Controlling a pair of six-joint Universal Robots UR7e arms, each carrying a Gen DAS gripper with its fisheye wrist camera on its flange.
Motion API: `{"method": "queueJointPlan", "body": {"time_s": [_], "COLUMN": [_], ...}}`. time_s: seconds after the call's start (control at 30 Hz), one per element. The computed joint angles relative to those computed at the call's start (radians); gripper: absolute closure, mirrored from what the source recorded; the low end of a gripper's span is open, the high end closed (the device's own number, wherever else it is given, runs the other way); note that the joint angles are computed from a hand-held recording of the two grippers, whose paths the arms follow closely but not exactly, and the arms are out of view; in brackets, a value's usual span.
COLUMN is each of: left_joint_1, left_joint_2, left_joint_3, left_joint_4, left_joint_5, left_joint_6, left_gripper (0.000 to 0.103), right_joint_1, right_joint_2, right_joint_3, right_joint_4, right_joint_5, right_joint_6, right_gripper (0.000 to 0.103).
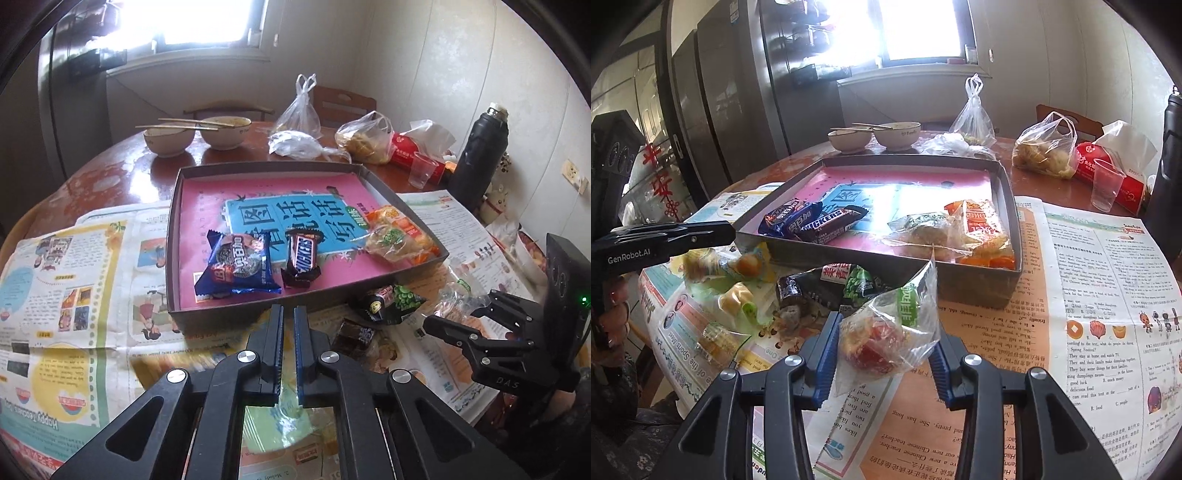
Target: Organize snacks
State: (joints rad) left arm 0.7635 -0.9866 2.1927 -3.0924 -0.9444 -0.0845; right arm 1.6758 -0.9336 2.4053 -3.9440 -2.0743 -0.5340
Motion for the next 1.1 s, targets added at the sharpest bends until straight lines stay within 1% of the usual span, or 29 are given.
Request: {"method": "queueJointPlan", "body": {"time_s": [0.1, 0.17, 0.2, 0.23, 0.27, 0.3, 0.4, 0.5, 0.63, 0.7, 0.8, 0.9, 0.97, 1.07, 1.1], "left_joint_1": [0.015, 0.02, 0.02, 0.023, 0.027, 0.03, 0.033, 0.04, 0.041, 0.039, 0.041, 0.046, 0.056, 0.073, 0.078], "left_joint_2": [-0.013, -0.029, -0.036, -0.043, -0.049, -0.055, -0.053, -0.036, -0.007, 0.002, 0.016, 0.027, 0.024, 0.012, 0.01], "left_joint_3": [0.003, 0.007, 0.013, 0.017, 0.019, 0.022, 0.021, 0.009, -0.004, -0.004, -0.013, -0.022, -0.032, -0.037, -0.037], "left_joint_4": [0.013, 0.037, 0.035, 0.04, 0.046, 0.048, 0.06, 0.075, 0.077, 0.07, 0.085, 0.108, 0.154, 0.181, 0.187], "left_joint_5": [-0.007, 0.014, 0.03, 0.03, 0.029, 0.025, 0.019, 0.02, 0.05, 0.054, 0.066, 0.083, 0.088, 0.068, 0.067], "left_joint_6": [-0.001, -0.013, -0.015, -0.01, -0.009, -0.008, 0.015, 0.044, 0.086, 0.122, 0.152, 0.153, 0.126, 0.111, 0.108], "left_gripper": [0.097, 0.092, 0.085, 0.08, 0.077, 0.07, 0.059, 0.057, 0.055, 0.052, 0.052, 0.052, 0.052, 0.052, 0.05], "right_joint_1": [0.001, 0.002, 0.002, 0.002, 0.002, 0.001, -0.001, 0.0, 0.001, 0.001, 0.0, -0.003, -0.004, -0.007, -0.009], "right_joint_2": [0.003, 0.003, 0.002, 0.003, 0.003, 0.004, 0.004, 0.007, 0.008, 0.009, 0.007, 0.003, 0.001, -0.001, -0.001], "right_joint_3": [-0.002, -0.002, -0.001, -0.001, -0.001, -0.001, -0.002, -0.002, -0.001, -0.002, -0.001, -0.002, -0.002, -0.002, -0.002], "right_joint_4": [0.004, 0.002, 0.002, 0.002, 0.003, 0.004, 0.008, 0.006, 0.005, 0.008, 0.01, 0.015, 0.017, 0.02, 0.021], "right_joint_5": [-0.003, -0.002, 0.0, 0.0, 0.001, 0.002, 0.007, 0.008, 0.009, 0.007, 0.01, 0.012, 0.014, 0.017, 0.018], "right_joint_6": [0.0, 0.0, 0.0, 0.001, 0.001, 0.002, 0.006, 0.005, 0.006, 0.009, 0.012, 0.016, 0.016, 0.019, 0.021], "right_gripper": [0.059, 0.059, 0.059, 0.059, 0.059, 0.059, 0.059, 0.059, 0.059, 0.059, 0.059, 0.059, 0.059, 0.059, 0.059]}}
